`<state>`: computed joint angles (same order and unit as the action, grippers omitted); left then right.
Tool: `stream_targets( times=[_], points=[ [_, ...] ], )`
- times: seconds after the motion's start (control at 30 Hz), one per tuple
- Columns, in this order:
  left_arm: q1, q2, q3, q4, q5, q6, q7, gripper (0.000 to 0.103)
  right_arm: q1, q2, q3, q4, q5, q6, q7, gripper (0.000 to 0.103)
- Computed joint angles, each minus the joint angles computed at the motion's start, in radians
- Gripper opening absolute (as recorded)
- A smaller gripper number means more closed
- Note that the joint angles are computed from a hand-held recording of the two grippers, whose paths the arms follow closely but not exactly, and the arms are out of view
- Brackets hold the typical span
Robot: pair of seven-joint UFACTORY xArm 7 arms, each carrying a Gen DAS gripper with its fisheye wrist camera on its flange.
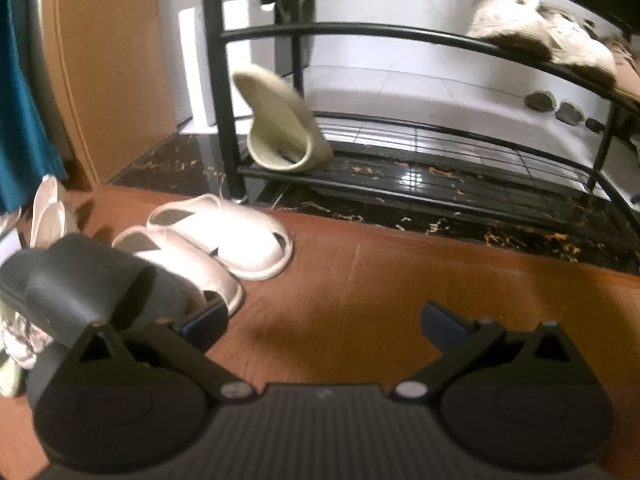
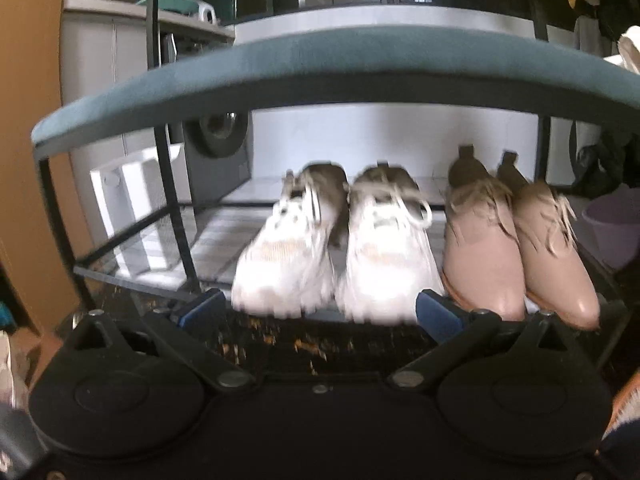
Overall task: Organize scattered shoes
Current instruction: 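Open the right gripper and release the sneakers on the shelf, then withdraw the right gripper from the rack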
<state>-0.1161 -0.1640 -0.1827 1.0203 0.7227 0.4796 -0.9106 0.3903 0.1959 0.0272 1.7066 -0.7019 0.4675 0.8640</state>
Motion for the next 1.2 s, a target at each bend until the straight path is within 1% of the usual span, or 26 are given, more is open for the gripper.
stream_targets(
  times=[0.1, 0.2, 0.27, 0.3, 0.4, 0.53, 0.6, 0.7, 0.77, 0.87, 1.03, 1.1, 1.13, 1.17, 1.2],
  points=[
    [-0.005, -0.006, -0.016, 0.008, 0.038, 0.012, -0.005, 0.102, -0.007, -0.067, 0.011, -0.107, -0.004, -0.016, 0.014, 0.103],
    [-0.012, -0.013, -0.033, 0.021, 0.079, 0.046, -0.016, 0.103, -0.026, -0.137, 0.032, -0.216, -0.027, -0.026, 0.073, 0.103],
    [-0.018, -0.025, -0.04, 0.021, 0.099, 0.059, -0.03, 0.102, -0.051, -0.185, 0.055, -0.293, 0.008, -0.052, 0.111, 0.103],
    [-0.019, -0.029, -0.041, 0.022, 0.103, 0.063, -0.034, 0.102, -0.063, -0.204, 0.066, -0.323, 0.007, -0.065, 0.136, 0.103],
    [-0.022, -0.048, -0.047, 0.019, 0.107, 0.076, -0.051, 0.102, -0.099, -0.267, 0.105, -0.426, -0.035, -0.12, 0.214, 0.103],
    [-0.013, -0.081, -0.057, 0.0, 0.118, 0.076, -0.067, 0.102, -0.143, -0.319, 0.162, -0.522, -0.08, -0.198, 0.248, 0.103],
    [-0.008, -0.086, -0.062, 0.0, 0.11, 0.098, -0.067, 0.102, -0.163, -0.333, 0.186, -0.545, -0.087, -0.223, 0.269, 0.103],
    [-0.004, -0.092, -0.056, 0.0, 0.077, 0.114, -0.069, 0.102, -0.171, -0.344, 0.207, -0.575, -0.03, -0.256, 0.265, 0.103],
    [0.006, -0.1, -0.058, -0.007, 0.087, 0.109, -0.076, 0.102, -0.177, -0.353, 0.22, -0.597, 0.005, -0.275, 0.264, 0.103],
    [0.015, -0.103, -0.062, -0.008, 0.093, 0.11, -0.078, 0.102, -0.19, -0.364, 0.239, -0.617, 0.032, -0.276, 0.256, 0.103],
    [0.023, -0.101, -0.061, -0.005, 0.083, 0.12, -0.087, 0.102, -0.201, -0.371, 0.25, -0.639, 0.086, -0.27, 0.241, 0.103],
    [0.022, -0.098, -0.055, -0.001, 0.062, 0.131, -0.083, 0.102, -0.202, -0.369, 0.248, -0.642, 0.114, -0.272, 0.235, 0.103],
    [0.021, -0.098, -0.052, -0.003, 0.051, 0.131, -0.081, 0.102, -0.207, -0.369, 0.25, -0.642, 0.117, -0.271, 0.239, 0.103],
    [0.019, -0.096, -0.04, -0.002, 0.015, 0.134, -0.078, 0.102, -0.215, -0.371, 0.254, -0.644, 0.112, -0.27, 0.247, 0.103],
    [0.023, -0.091, -0.04, 0.003, 0.004, 0.148, -0.088, 0.102, -0.222, -0.373, 0.258, -0.646, 0.106, -0.268, 0.255, 0.103]
  ],
)
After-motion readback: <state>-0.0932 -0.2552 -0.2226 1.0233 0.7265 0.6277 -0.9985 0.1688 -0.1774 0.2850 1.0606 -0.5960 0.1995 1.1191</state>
